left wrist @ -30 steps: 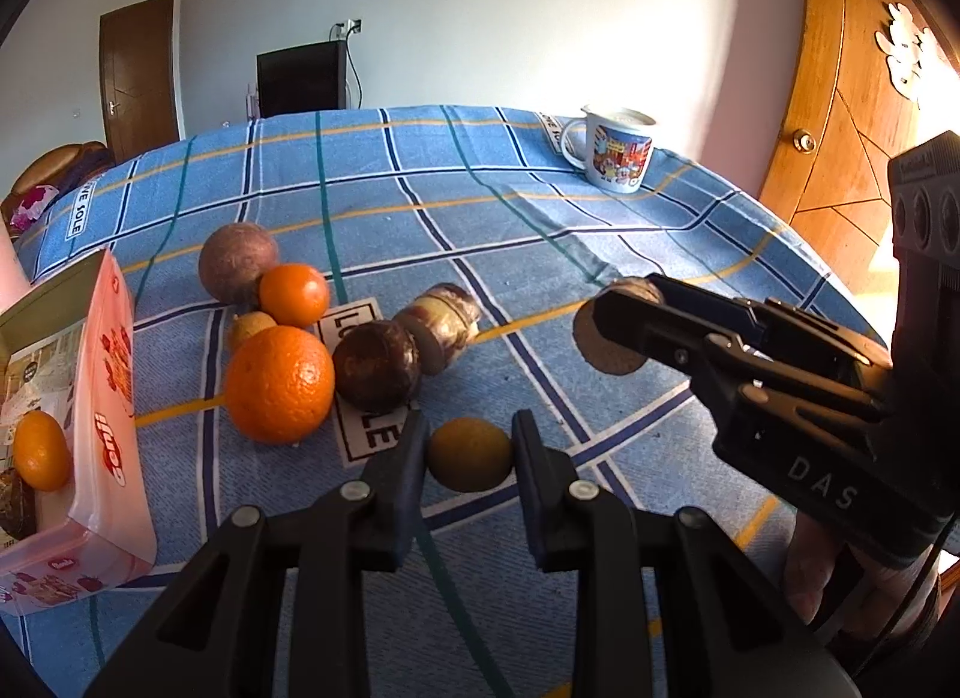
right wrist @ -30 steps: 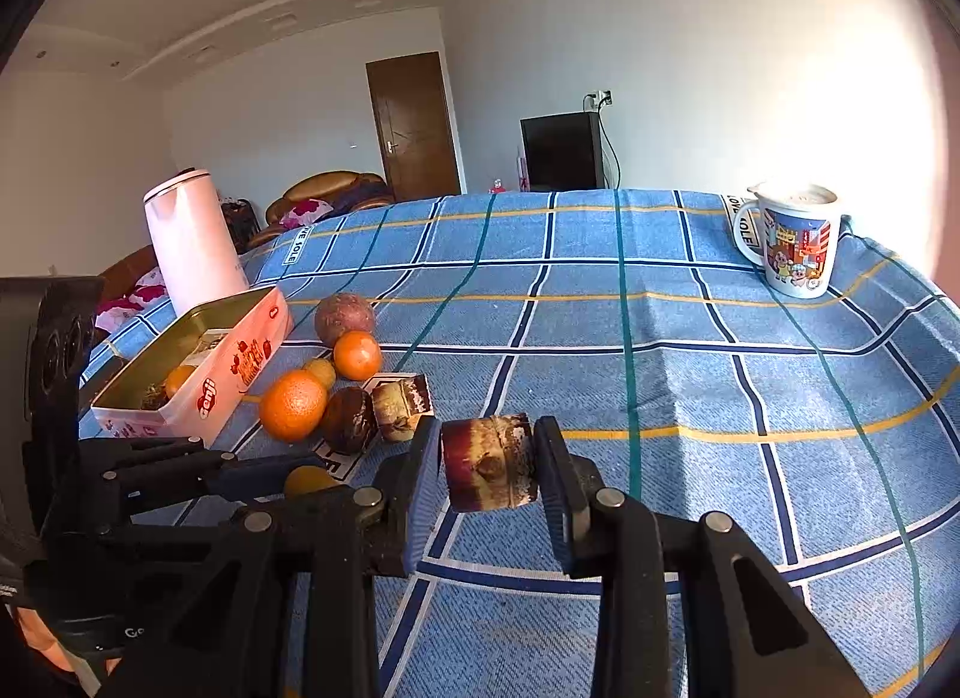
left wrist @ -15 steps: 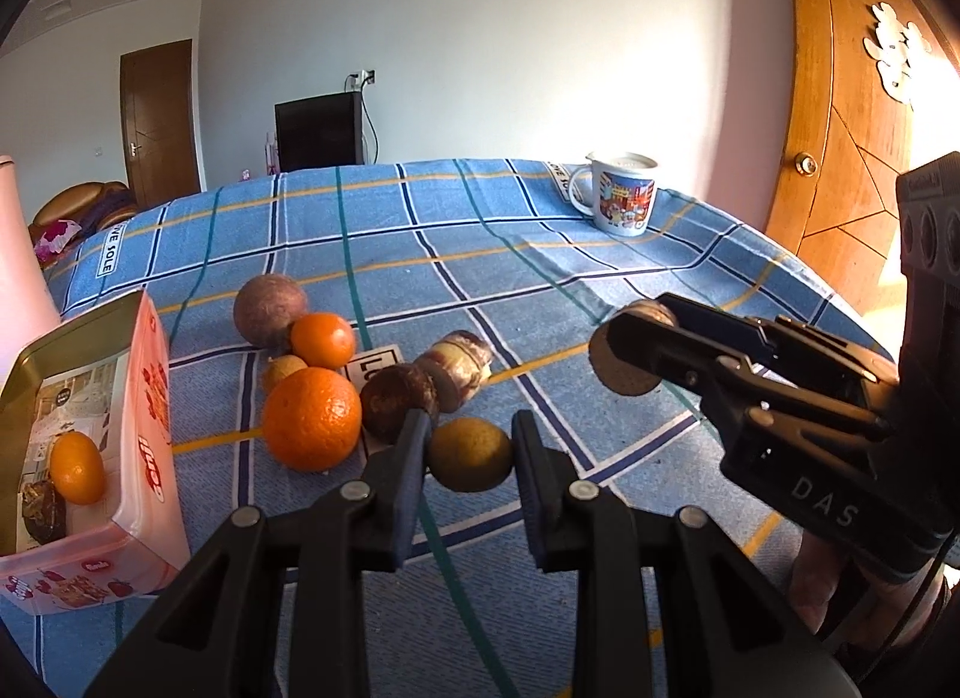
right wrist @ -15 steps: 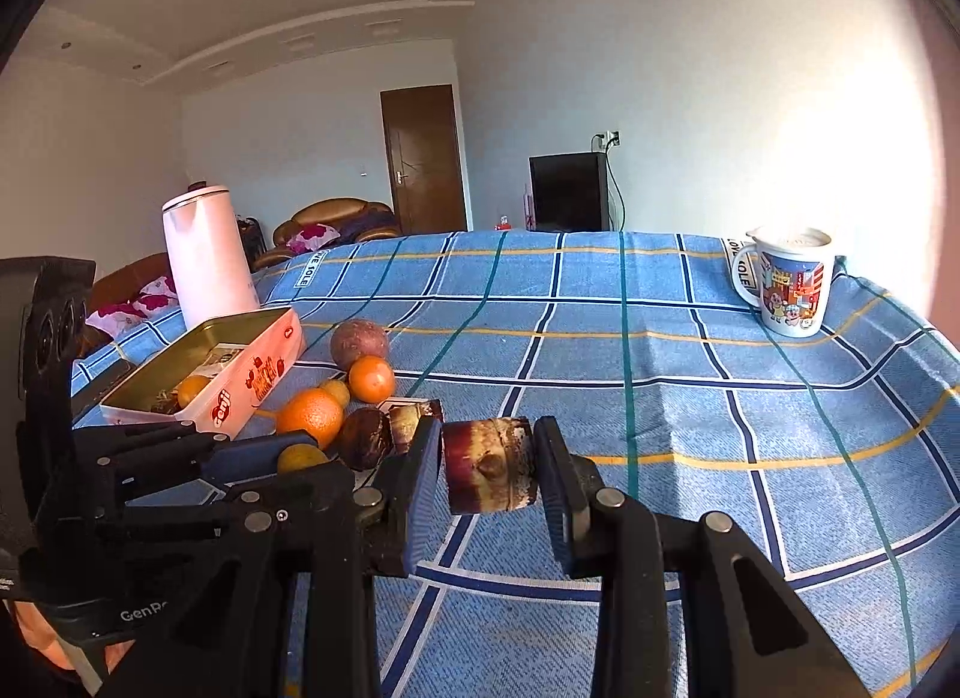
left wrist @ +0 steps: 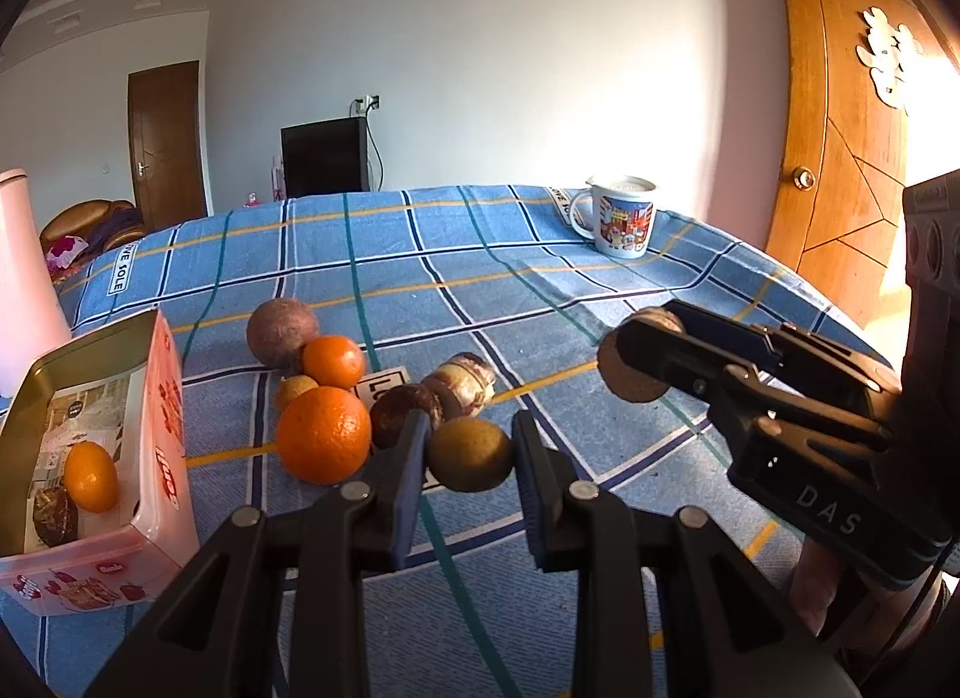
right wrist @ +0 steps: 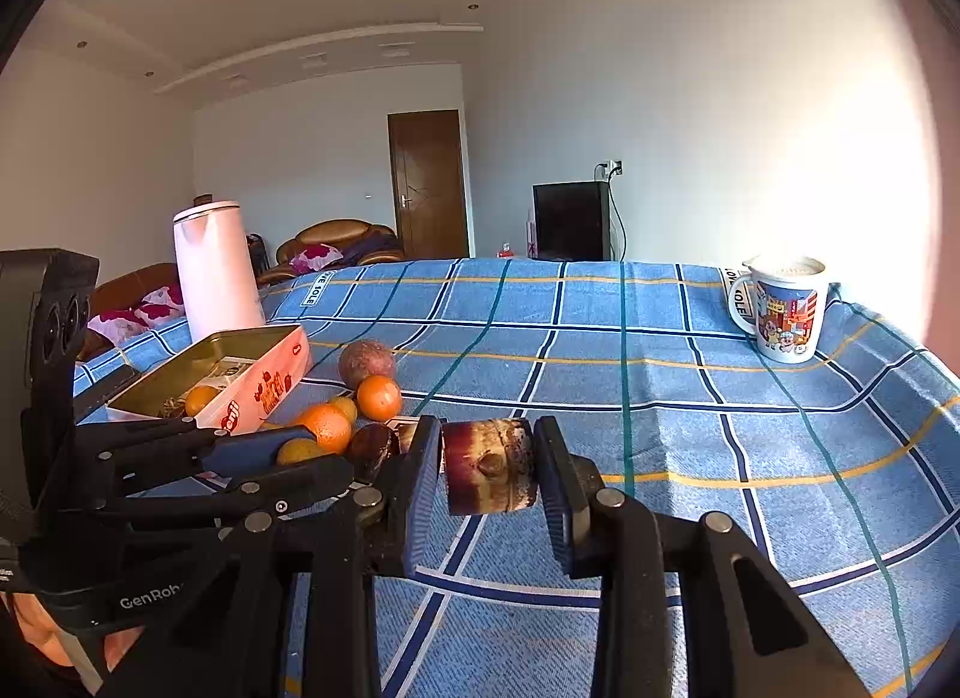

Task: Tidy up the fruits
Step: 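Grasp the small kiwi with the left tool while the right tool holds the jar, then carry the kiwi into the tin box and release it while the right tool holds the jar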

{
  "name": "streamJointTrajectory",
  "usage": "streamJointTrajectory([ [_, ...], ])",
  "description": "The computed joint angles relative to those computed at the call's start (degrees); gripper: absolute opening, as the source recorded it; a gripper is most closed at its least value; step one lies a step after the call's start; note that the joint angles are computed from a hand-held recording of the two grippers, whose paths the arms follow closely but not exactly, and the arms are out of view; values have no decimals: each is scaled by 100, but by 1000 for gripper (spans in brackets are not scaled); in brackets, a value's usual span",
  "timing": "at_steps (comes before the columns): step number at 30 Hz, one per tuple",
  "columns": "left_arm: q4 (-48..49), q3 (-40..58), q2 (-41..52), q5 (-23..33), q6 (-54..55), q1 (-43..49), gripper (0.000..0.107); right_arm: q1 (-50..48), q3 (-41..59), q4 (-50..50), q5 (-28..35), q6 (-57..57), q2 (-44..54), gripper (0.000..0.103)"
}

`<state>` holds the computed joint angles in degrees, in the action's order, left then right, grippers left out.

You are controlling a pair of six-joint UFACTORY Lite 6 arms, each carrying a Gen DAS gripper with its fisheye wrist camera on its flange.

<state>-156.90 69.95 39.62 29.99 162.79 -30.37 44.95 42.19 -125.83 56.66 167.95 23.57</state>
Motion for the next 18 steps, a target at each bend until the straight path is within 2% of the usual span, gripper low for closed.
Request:
streamJointTrajectory([
  [13, -386, -282, -134, 375, 380, -17, 30, 188, -124, 67, 390, 77, 22, 34],
  [18, -713, -541, -262, 699, 692, -27, 30, 302, -171, 106, 611, 90, 40, 34],
])
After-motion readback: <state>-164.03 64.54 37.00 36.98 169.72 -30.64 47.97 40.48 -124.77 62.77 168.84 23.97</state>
